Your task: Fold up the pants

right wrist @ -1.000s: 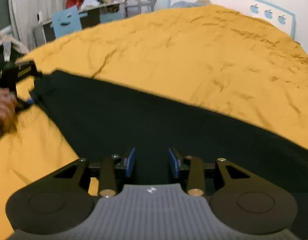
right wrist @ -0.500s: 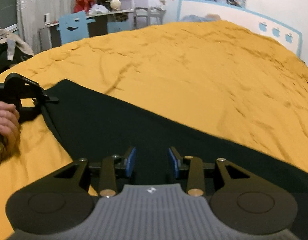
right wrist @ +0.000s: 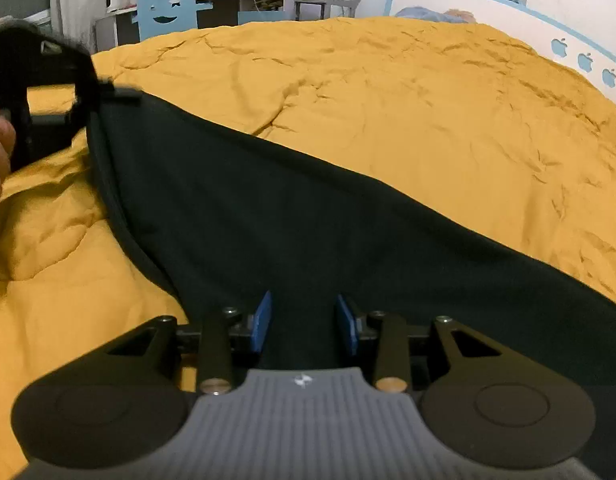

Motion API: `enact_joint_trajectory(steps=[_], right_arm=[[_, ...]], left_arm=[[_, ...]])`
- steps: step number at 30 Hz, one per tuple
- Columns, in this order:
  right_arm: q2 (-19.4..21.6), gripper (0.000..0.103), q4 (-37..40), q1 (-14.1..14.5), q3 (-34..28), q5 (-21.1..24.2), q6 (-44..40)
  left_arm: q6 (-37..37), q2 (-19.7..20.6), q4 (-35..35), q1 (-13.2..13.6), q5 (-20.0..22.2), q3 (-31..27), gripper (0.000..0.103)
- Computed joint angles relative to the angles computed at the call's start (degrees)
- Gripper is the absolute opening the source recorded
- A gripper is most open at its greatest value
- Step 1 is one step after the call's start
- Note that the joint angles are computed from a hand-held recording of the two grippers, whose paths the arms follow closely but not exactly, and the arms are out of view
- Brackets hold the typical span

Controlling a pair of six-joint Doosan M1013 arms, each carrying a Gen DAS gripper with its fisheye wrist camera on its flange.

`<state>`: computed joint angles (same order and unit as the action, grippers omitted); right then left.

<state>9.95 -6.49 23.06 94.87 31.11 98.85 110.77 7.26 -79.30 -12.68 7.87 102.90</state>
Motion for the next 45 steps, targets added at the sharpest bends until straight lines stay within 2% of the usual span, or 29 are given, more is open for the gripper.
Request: enact_joint_trajectory(steps=[4, 7, 9, 13, 16, 19, 20, 24, 25, 27, 29, 32, 33, 35, 36, 38, 40, 42, 44, 45], right_arm=[[-1.32, 0.033, 2.06, -0.59, 1.05, -1.48, 0.0], [-2.91, 0.033, 4.61, -1.92, 2.23, -2.34, 1.98], [-4.21, 0.033, 4.63, -3.0, 3.33, -3.03, 5.05], [-7.36, 0.033, 2.83, -5.65, 6.26, -4.98, 12.62], [-9.7, 0.033, 1.19, -7.73, 8.37, -5.43, 17.41], [-11.78, 0.033, -0.35, -9.67, 10.35, -5.5, 20.7], [-12.36, 0.033, -0.98, -10.27, 10.93, -5.4, 21.96], [-14.01, 0.033, 0.62, -13.2, 12.84, -5.39, 23.24], [-14.28, 0.033, 1.53, -13.85, 13.14, -5.39, 22.76], [-14.6, 0.033, 4.09, -15.09, 13.53, -5.44, 21.01], [-14.86, 0.033, 5.97, -15.69, 13.71, -5.43, 19.67], [-14.79, 0.034, 10.19, -15.91, 13.5, -5.85, 15.87], [-14.47, 0.034, 12.52, -15.82, 13.19, -5.97, 13.6], [-13.63, 0.034, 19.36, -15.73, 12.29, -5.34, 6.39], [-13.24, 0.034, 21.46, -15.6, 11.83, -4.38, 3.88], [-12.36, 0.034, 22.42, -15.1, 10.7, -1.43, 3.23], [-11.83, 0.035, 25.6, -14.98, 10.48, -0.58, 2.55], [-11.17, 0.035, 30.01, -15.2, 10.3, 0.06, 0.4], [-10.92, 0.0, 30.36, -14.89, 9.9, 0.73, -0.55], [-11.21, 0.0, 28.97, -14.52, 9.95, -0.33, -0.54]], left_arm=[[-7.68, -0.68, 22.38, -2.5, 2.31, -3.11, 0.004], [-3.94, -0.99, 30.46, -5.09, 4.41, -5.33, 0.004], [-5.14, -0.98, 40.52, -7.5, 5.69, -6.83, 0.004], [-13.61, 0.23, 64.44, -13.3, 9.88, -9.67, 0.004], [-11.54, 1.31, 69.11, -16.66, 12.11, -10.08, 0.005], [-12.51, 2.72, 77.1, -20.01, 15.47, -10.71, 0.006], [-11.53, 3.17, 78.38, -20.57, 16.99, -10.89, 0.014], [-5.33, 4.32, 81.38, -23.06, 22.28, -10.8, 0.031], [-1.13, 4.2, 77.97, -23.12, 23.01, -10.64, 0.036], [4.42, 3.45, 72.59, -23.06, 23.52, -10.04, 0.037], [6.24, 2.6, 69.31, -22.43, 23.8, -9.54, 0.048], [6.88, 0.6, 61.77, -19.61, 22.55, -8.17, 0.058], [5.53, -0.33, 59.6, -18.26, 21.4, -7.37, 0.06], [0.46, -2.09, 58.26, -16.16, 18.19, -5.41, 0.078], [-4.06, -2.72, 59.16, -15.04, 16.66, -4.66, 0.082], [-16.5, -3.5, 63.8, -12.93, 14.98, -3.58, 0.084], [-27.86, -3.62, 66.8, -10.79, 15.52, -3.06, 0.084], [-29.5, -3.7, 61.85, -8.73, 15.44, -2.28, 0.084], [-32.67, -3.68, 61.59, -7.95, 15.69, -1.89, 0.084], [-33.69, -3.89, 62.29, -7.72, 15.67, -1.58, 0.084]])
